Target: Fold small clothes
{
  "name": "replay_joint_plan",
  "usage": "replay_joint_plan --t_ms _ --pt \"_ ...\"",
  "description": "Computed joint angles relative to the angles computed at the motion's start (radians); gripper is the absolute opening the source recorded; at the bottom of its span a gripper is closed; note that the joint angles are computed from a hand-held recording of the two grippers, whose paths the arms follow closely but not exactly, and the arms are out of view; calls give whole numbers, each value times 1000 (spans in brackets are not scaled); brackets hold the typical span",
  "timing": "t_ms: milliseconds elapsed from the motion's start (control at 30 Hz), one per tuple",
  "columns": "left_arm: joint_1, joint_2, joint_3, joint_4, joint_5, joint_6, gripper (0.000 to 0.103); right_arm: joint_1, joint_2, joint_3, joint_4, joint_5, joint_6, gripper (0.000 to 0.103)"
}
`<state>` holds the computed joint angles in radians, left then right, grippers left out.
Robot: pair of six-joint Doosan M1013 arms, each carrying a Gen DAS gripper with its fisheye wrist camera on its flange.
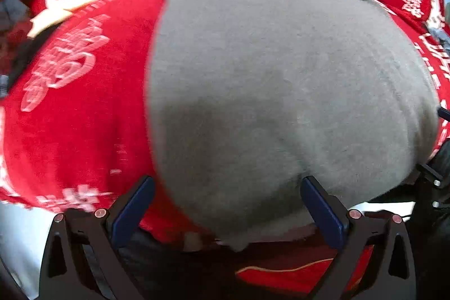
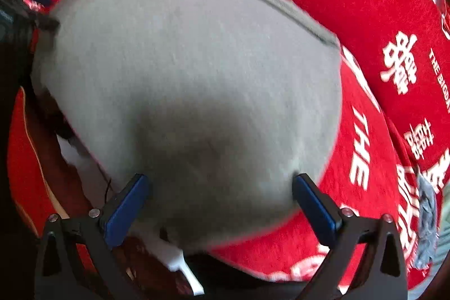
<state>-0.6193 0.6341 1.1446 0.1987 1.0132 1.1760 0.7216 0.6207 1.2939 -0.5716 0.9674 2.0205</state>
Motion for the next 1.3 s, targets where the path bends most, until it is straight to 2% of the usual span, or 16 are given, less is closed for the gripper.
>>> replay_joint_plan --t_ms 67,133,200,300,367,467,533,600,667,833,933,967,1033,1067,1167,1300 --pt "-1 -25 26 12 -64 4 103 -2 -9 -4 0 -19 21 102" --pt "1 -26 14 -1 -99 8 103 -7 -16 -16 13 -89 35 103" --pt "3 7 -38 -2 -91 -3 103 -7 6 -65 5 -124 44 103" --pt "2 82 -135 18 10 -38 103 -9 61 -145 18 -129 8 102" --pt "14 69 -103 -27 -34 -39 103 -10 104 -204 51 -71 -28 102" --pt "19 47 -68 -27 -10 -43 103 -39 65 -131 161 -134 -16 102" --pt "32 36 -48 -73 28 -47 103 -40 25 -54 122 -166 47 102" --pt "45 18 -25 -124 48 -74 103 -40 0 -10 103 -130 81 102" --pt "43 5 -5 -82 64 -136 103 -41 -34 34 106 -102 145 102" --pt "53 28 -22 -223 102 -45 103 -100 -107 138 361 -194 165 102" --pt "38 53 -55 -230 131 -1 103 -94 -86 118 372 -156 165 89" --pt "37 54 -56 -243 127 6 96 -83 -79 109 335 -140 190 79" --pt "35 50 -58 -255 113 17 83 -72 -80 105 291 -130 216 27" --pt "32 41 -49 -250 100 22 68 -76 -86 110 312 -142 201 14" --pt "40 9 -9 -287 56 75 12 -92 -110 141 417 -211 132 13" --pt "50 -18 14 -329 0 90 12 -114 -146 174 524 -346 62 11"
